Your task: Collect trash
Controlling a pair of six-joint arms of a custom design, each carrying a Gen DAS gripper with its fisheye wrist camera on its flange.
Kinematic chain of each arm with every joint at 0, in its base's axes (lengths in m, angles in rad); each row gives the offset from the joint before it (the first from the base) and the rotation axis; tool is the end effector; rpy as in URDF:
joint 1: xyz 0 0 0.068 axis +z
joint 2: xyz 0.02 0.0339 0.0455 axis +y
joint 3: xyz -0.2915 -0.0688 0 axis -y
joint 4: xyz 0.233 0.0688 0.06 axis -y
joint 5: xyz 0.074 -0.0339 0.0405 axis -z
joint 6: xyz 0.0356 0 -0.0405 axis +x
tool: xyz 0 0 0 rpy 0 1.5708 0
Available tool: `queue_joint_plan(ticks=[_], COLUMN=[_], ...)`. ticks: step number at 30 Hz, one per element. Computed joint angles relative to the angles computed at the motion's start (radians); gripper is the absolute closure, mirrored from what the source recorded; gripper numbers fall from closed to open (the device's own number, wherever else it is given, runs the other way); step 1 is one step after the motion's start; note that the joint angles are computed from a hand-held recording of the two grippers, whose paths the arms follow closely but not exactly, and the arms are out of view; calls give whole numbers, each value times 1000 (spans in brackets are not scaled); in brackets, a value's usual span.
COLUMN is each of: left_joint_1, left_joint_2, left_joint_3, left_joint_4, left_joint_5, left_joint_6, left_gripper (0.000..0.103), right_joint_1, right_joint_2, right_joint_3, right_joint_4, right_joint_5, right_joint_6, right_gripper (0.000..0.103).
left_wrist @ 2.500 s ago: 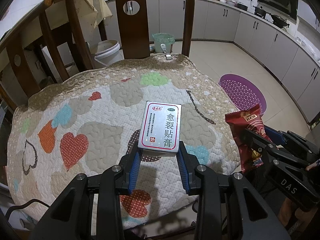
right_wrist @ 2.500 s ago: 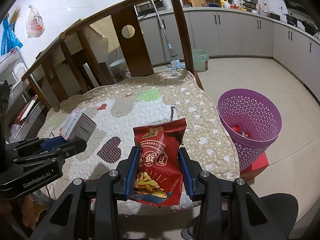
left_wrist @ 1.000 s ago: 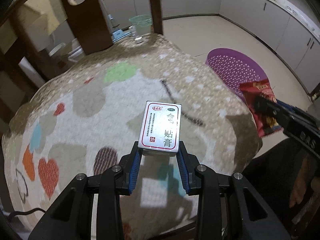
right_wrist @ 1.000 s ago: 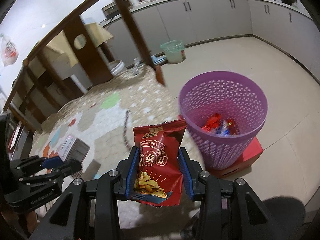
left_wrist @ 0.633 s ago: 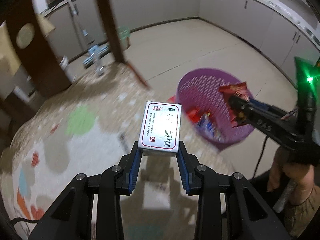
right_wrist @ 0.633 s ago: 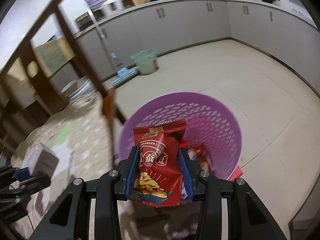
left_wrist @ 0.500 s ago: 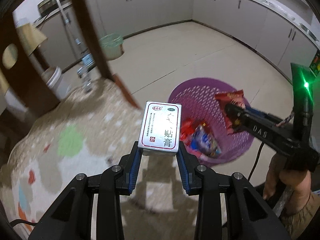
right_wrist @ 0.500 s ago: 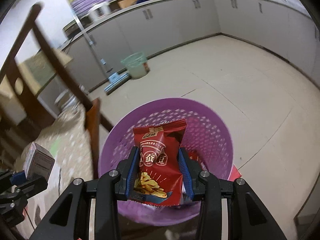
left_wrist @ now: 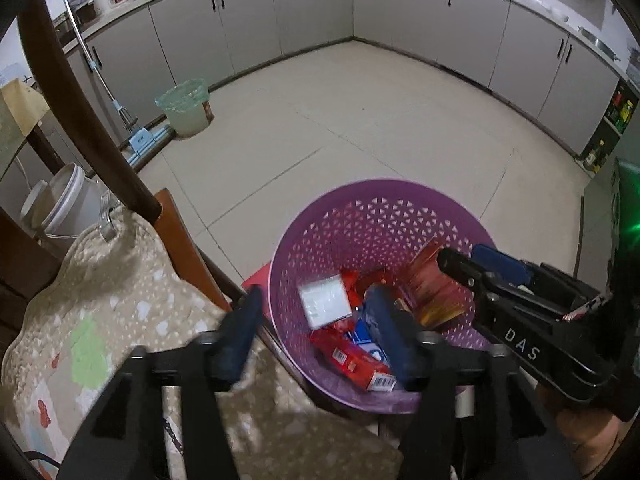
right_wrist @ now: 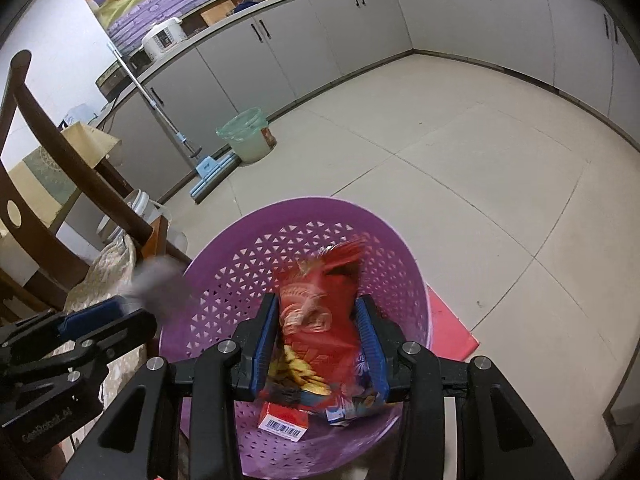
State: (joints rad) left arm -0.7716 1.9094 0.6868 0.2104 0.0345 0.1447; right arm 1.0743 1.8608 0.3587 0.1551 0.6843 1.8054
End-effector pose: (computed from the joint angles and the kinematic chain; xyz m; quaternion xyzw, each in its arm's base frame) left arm 0.2219 -0.2176 0.0970 0.4294 0.8599 -0.1008 0.2571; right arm 0.1159 0.1667 0.0654 0.3696 0.8609 0.0608 0.3443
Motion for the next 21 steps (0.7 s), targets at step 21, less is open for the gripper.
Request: queue_joint_plan(ticks=[21], left_joint_1=[114], left_joint_2=[-565], left_joint_3=[-348], left_joint_4=[-92], left_joint_5=[-23], left_joint_6=[74], left_gripper=[30], right_joint_1=[127], right_joint_2=[34], right_joint_3=[126], right_joint_4=[-324], right_joint_5=[66], right_joint_6=[226], right_gripper=[42])
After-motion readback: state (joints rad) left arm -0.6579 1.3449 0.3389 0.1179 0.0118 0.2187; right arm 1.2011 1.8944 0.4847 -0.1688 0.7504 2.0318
